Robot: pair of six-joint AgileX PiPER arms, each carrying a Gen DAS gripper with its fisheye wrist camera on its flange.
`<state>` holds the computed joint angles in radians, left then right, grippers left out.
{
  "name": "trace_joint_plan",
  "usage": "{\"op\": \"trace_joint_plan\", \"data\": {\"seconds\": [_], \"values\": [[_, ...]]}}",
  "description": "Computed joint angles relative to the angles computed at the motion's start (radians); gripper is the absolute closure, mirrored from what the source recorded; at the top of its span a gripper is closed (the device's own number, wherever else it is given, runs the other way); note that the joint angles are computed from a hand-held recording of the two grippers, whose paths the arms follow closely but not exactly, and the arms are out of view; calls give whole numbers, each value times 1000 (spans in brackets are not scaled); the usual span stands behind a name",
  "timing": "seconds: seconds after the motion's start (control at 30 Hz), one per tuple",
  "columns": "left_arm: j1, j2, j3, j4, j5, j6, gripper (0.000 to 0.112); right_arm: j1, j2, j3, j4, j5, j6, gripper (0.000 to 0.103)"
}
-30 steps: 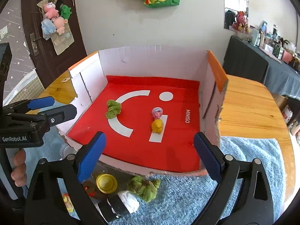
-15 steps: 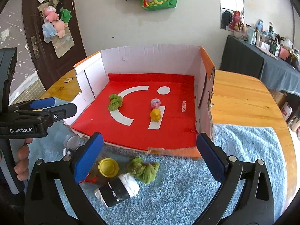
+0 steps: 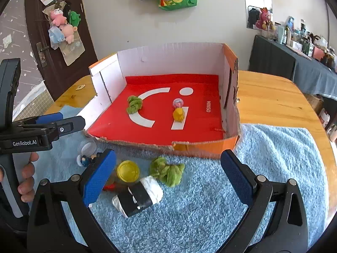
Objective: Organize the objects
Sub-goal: 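Withdraw both open tools from the box back over the towel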
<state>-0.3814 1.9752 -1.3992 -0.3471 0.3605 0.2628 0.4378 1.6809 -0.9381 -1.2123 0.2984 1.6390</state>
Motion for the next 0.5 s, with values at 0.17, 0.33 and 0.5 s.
{"op": "trace_joint_plan", "data": {"seconds": [0.17,0.33,0.5], "values": [[3,-4,23,-31,2,31,10,9,-6,25,-25,3,40,2],[3,-4,42,-54,-1,54,10,18,-6,41,-27,5,53,2],[5,0,56,-63,-1,63,10,23,-4,55,-36,1,73,2]]}}
